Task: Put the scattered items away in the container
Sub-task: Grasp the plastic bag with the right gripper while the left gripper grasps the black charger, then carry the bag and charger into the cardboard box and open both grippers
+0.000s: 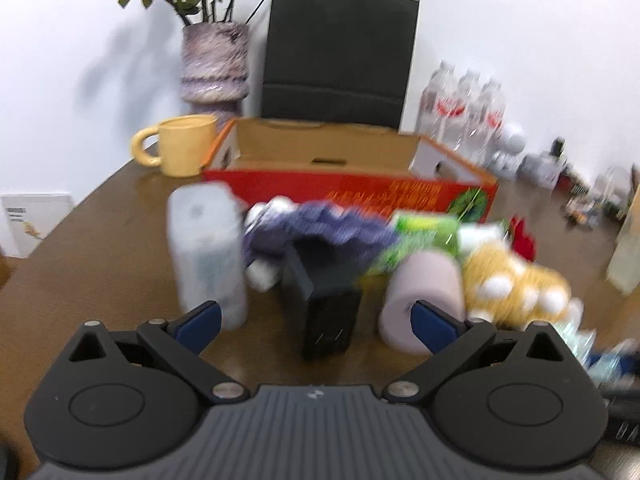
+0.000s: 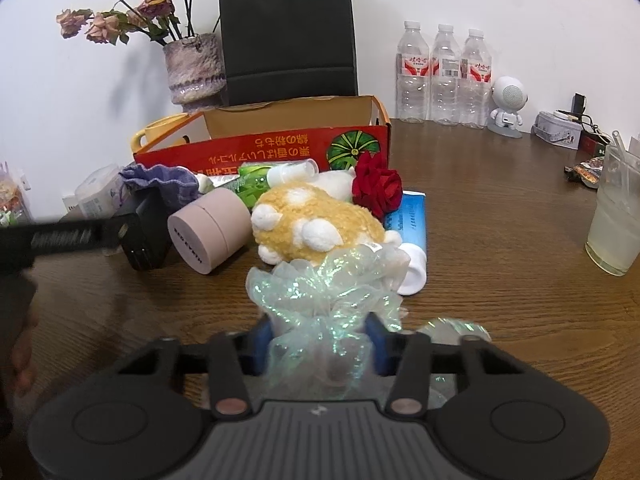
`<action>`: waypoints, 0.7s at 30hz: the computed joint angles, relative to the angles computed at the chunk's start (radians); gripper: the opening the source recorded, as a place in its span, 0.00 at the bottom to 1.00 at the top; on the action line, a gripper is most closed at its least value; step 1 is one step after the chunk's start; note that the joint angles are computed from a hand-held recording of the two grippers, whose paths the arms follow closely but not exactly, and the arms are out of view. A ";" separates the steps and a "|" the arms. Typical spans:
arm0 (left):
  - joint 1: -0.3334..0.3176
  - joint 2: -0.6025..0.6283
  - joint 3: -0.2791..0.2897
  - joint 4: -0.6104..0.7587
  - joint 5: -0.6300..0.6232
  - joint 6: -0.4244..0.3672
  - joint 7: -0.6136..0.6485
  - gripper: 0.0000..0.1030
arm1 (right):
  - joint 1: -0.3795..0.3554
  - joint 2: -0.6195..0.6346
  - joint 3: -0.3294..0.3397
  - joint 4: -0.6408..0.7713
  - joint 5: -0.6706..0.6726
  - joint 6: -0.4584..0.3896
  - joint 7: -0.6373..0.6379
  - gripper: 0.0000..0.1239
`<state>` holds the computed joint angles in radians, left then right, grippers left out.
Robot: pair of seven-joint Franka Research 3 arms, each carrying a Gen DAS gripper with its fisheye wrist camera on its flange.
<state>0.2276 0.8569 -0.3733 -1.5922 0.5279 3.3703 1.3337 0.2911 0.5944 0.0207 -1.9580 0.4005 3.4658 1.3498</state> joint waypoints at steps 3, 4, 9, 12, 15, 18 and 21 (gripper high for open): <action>0.071 0.060 -0.118 0.064 0.022 -0.073 0.037 0.85 | -0.028 -0.005 0.024 -0.005 -0.019 0.006 0.004 0.22; 0.082 0.071 -0.140 0.077 0.010 -0.095 0.052 0.79 | -0.041 -0.007 0.035 -0.008 -0.028 0.010 0.007 0.19; 0.076 0.091 -0.147 0.105 -0.070 -0.137 0.090 0.41 | -0.099 -0.010 0.082 -0.015 -0.072 0.022 0.033 0.15; 0.057 0.060 -0.106 0.065 -0.104 -0.098 0.104 0.32 | -0.125 -0.016 0.108 -0.030 -0.106 0.041 0.051 0.13; 0.050 0.004 -0.070 -0.003 -0.109 -0.074 0.093 0.30 | -0.165 -0.039 0.145 -0.068 -0.159 0.086 0.081 0.12; 0.128 -0.013 -0.141 -0.073 -0.081 -0.061 0.103 0.30 | -0.196 -0.061 0.168 -0.103 -0.217 0.130 0.121 0.12; 0.176 -0.040 -0.175 -0.139 -0.061 -0.035 0.084 0.30 | -0.217 -0.080 0.177 -0.130 -0.273 0.173 0.167 0.12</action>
